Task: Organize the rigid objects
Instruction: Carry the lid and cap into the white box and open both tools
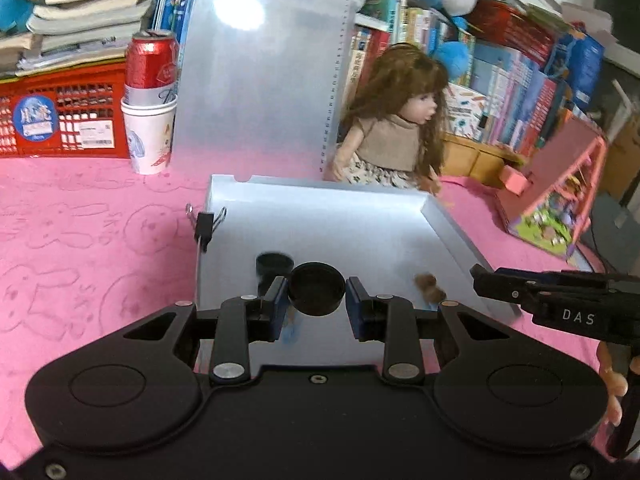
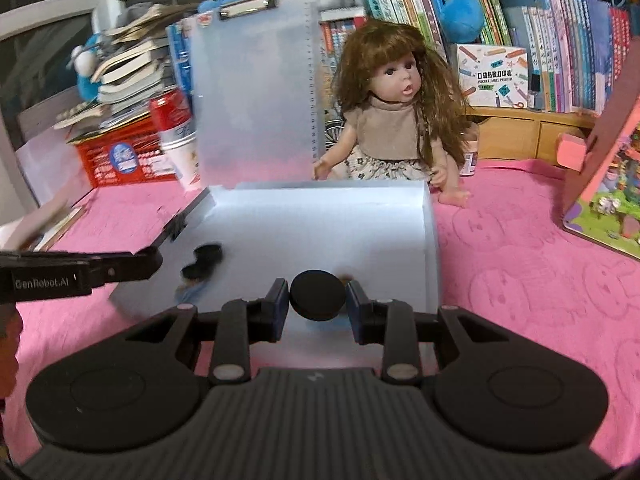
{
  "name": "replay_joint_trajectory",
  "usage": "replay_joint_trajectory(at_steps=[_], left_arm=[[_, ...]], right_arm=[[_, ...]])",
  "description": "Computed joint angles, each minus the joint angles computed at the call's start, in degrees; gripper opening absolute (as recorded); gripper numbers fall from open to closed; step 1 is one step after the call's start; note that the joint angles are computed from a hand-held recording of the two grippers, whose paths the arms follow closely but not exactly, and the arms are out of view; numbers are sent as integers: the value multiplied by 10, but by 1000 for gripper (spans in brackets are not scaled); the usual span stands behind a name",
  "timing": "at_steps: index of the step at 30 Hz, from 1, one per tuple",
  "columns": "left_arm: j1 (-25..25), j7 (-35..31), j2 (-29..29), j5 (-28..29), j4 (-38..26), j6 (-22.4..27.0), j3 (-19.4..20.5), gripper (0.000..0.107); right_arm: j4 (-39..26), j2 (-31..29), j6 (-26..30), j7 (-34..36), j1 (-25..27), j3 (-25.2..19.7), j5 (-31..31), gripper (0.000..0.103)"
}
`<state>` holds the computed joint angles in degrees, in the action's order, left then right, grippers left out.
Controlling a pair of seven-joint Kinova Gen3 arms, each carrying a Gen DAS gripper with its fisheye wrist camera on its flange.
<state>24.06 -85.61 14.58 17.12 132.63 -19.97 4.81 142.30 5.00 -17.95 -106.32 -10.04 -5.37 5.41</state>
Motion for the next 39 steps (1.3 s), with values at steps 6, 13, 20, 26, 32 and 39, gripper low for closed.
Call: replay_joint_trajectory(at_steps=[6, 13, 20, 26, 32, 39], left_arm=[[-12, 15, 53, -11, -92, 68, -22, 30], [25, 13, 100, -13, -170, 134, -77, 30], [119, 45, 135, -16, -216, 180, -188, 30], [179, 91, 155, -48, -234, 208, -258, 30], [181, 131, 161, -89, -237, 214, -263, 30], [179, 157, 163, -114, -236, 209, -260, 30]], right_arm=[[-86, 53, 77, -8, 1, 6, -4, 36], [-139, 97, 123, 59, -65, 72, -84, 37], [-162, 124, 134, 67, -67, 75, -102, 37], [-178, 140, 151, 75, -97, 104, -106, 37], [-185, 149, 158, 73, -139, 145, -111, 37], [-187, 156, 160, 72, -175, 178, -112, 37]])
